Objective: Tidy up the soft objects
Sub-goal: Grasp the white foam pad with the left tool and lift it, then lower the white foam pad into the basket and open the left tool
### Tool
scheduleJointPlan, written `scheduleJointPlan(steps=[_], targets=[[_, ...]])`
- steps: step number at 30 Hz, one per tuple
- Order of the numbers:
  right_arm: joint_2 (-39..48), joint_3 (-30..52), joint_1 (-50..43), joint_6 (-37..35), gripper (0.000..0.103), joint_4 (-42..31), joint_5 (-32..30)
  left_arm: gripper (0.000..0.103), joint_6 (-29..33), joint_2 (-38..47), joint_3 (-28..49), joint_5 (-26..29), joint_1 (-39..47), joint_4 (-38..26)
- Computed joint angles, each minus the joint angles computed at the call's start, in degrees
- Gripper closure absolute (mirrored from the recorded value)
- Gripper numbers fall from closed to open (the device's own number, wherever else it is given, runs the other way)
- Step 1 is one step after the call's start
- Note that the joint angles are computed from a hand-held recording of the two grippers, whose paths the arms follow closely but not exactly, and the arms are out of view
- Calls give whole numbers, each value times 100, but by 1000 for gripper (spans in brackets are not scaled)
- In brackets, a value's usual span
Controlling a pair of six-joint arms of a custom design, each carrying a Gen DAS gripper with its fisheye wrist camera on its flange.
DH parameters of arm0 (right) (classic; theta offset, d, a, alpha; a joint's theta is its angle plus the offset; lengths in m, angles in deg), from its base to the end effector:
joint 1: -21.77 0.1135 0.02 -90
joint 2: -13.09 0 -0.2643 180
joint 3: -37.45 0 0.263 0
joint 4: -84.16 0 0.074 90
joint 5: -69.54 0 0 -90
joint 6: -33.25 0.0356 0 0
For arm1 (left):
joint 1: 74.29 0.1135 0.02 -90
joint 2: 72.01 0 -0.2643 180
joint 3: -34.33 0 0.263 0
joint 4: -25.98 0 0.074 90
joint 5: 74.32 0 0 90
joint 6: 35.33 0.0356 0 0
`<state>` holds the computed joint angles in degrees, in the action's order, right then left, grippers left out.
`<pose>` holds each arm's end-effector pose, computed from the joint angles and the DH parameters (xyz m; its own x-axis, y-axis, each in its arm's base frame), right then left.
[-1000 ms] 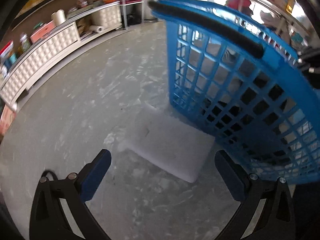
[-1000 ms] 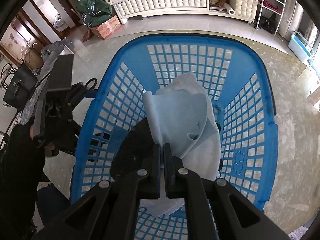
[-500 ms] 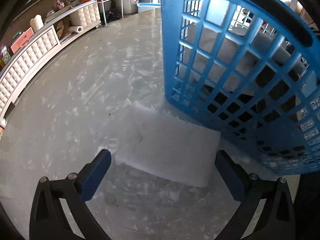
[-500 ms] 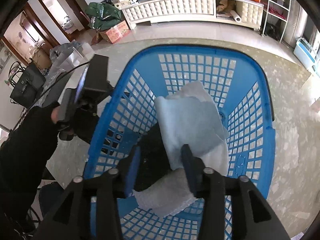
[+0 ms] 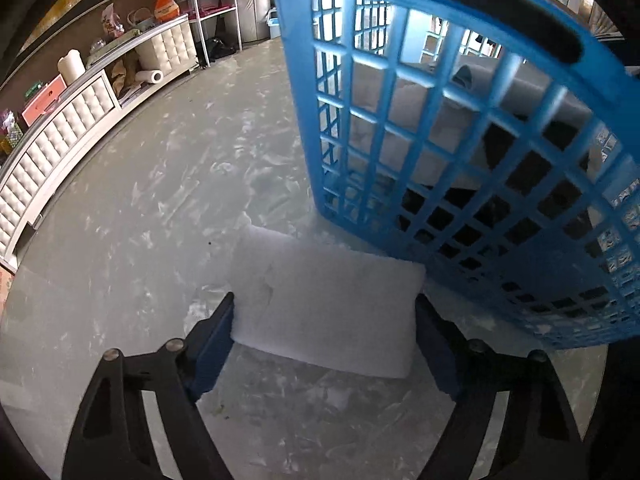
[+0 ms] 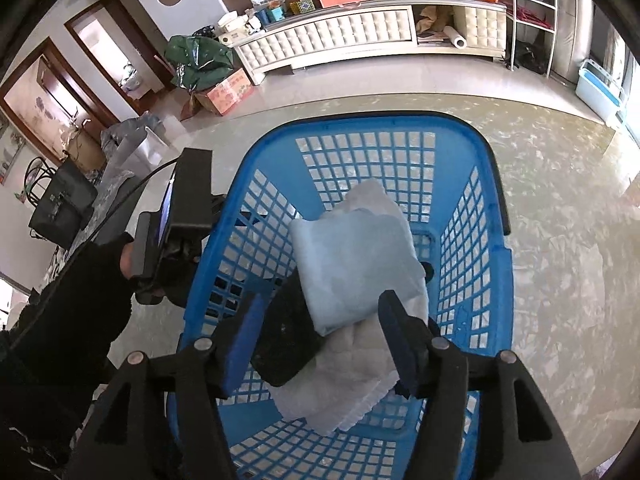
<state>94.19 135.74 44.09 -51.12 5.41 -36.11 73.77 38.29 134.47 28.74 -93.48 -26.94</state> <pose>0.2572 0.1160 0.3571 -0.8570 -0.2497 -0.4507 -0.4024 0.8707 0.2828 0.3938 -0.1456 0.2181 -0.6593 0.5670 -0.4938 0.6694 0.7417 -0.0422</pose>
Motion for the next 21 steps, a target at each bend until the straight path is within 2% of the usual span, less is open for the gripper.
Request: scheduleJointPlan(steps=[4,6,10,17,21], targets=[[-39,44,-46,5,45,-42,-22,22,-77,-414,-323,42,115,-16],[-76,56,-57,20,41,-66,-13,22,-138,-716,-445,65,160,-96],[-177,45,-81,44,39,-90,8,22,-164,-1381,-497,-49,169,-411],[-399,137,-102,109,39,-303,-25,22,-262,-2081,166,-217,-3,-1107],[-466,321,-115,124,37,-403,-19,22,-388,-2128,684,-145,-233,-1390]])
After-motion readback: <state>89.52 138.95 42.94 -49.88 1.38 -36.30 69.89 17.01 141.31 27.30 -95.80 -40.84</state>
